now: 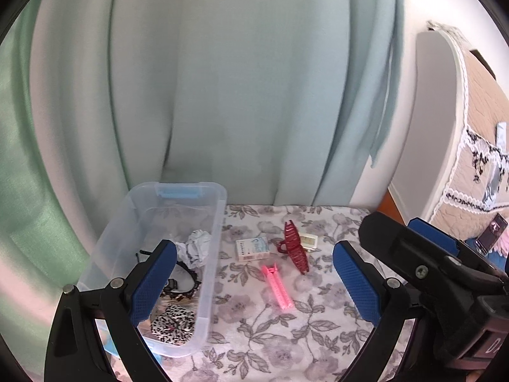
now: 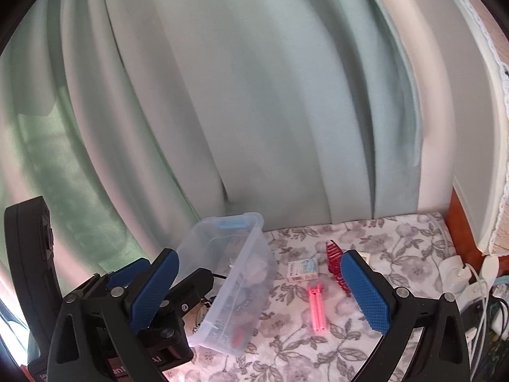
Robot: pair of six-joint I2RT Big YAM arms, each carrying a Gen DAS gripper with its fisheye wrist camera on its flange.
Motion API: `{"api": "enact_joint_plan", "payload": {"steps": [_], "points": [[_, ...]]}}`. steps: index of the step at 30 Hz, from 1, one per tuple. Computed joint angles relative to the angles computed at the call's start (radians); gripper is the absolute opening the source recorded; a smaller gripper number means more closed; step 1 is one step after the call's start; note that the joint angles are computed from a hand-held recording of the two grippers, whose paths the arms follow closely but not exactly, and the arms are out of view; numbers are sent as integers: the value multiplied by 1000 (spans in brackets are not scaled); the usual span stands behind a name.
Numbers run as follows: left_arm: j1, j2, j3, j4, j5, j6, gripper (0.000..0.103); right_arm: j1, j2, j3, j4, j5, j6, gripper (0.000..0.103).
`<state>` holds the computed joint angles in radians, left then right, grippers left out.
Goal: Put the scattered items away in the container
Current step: 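Withdraw both grippers from the container toward the pink roller and red claw clip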
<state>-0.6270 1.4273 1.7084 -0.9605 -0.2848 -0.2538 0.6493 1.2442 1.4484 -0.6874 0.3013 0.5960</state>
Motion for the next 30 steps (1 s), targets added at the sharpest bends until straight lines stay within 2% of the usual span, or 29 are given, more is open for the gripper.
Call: {"api": "enact_joint_plan", "payload": {"steps": [8,13,22,26,30], "points": [[-45,42,32,-13,-19,24,99,-43,-39,-58,5,-1,43,103],[-55,65,43,-28,-13,26,99,-69,-49,-83,8,-39,56,103],[-56,117,57,-59,23,11,99,-109,-28,-110,-7,-93,81,103],[-53,135,56,-66,45,-5,99,-122,-25,-133,9,-100,75,103],[-47,151,49,-65,66,-14,99,-145,-24,-166,43,-142,91,103]]}}
